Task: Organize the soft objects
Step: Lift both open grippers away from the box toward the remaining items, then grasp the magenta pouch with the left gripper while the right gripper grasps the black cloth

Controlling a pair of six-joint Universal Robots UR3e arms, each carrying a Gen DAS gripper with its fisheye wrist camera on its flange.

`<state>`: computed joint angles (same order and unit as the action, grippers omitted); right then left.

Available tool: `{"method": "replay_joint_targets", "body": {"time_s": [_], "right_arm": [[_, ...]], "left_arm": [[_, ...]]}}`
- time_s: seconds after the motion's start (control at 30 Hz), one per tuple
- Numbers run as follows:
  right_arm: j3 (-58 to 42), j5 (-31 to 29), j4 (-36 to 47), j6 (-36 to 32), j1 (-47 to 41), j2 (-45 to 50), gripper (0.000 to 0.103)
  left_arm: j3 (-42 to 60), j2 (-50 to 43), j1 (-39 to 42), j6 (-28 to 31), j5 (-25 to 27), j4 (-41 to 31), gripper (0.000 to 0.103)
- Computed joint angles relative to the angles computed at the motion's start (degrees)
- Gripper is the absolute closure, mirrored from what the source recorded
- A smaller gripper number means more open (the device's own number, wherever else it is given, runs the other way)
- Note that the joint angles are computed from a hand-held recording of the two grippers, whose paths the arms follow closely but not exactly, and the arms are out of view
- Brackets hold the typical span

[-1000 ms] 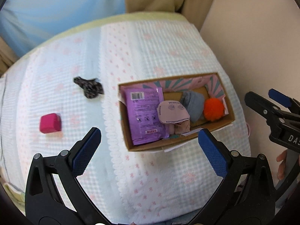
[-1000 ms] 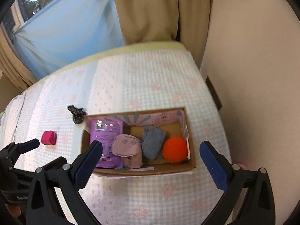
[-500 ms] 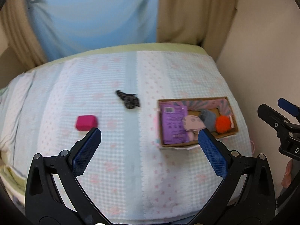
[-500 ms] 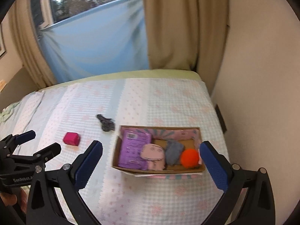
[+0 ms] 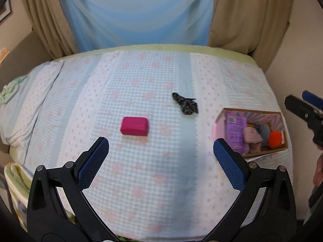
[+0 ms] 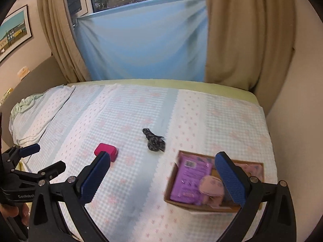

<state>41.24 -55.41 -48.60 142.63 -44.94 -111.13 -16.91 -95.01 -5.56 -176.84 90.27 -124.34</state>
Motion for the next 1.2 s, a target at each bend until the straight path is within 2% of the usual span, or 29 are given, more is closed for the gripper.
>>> {"method": "replay_joint_targets", "body": {"time_s": [0.1, 0.17, 0.37, 0.57, 0.77, 1.07, 1.2], "right_arm": [[10.32, -8.82, -21.3, 16.22, 18.0, 3.46, 0.0], [11.78, -17.12, -30.12, 25.13, 28.75, 8.44, 0.0], [11.83, -26.94, -42.31, 33.55, 42.03, 21.46, 0.0], [10.67, -28.76, -48.44, 33.79, 46.24, 32.73, 0.0], [4.75, -30.23, -49.3, 29.49, 48.23, 45.73, 0.0], [-1.92, -31.57, -50.62, 24.42, 48.53, 61.99, 0.0], [-9.52, -31.51, -46.95, 21.54, 47.96, 69.25, 0.002]], "left_arm": [[-13.04, 4.85, 8.42, 9.64, -5.47, 6.59, 0.0], [-18.79, 5.67, 11.84, 14.67, -7.48, 9.87, 0.0], [-31.23, 2.55, 19.32, 31.01, -11.33, 19.3, 0.0], [-38.76, -3.96, 19.79, 43.49, -10.78, 28.73, 0.0], [-44.24, -10.31, 18.86, 52.84, -10.14, 36.14, 0.0], [-50.62, -20.08, 15.44, 60.54, -6.47, 47.11, 0.0], [-51.97, -22.53, 14.48, 64.28, -6.33, 50.25, 0.0]]}}
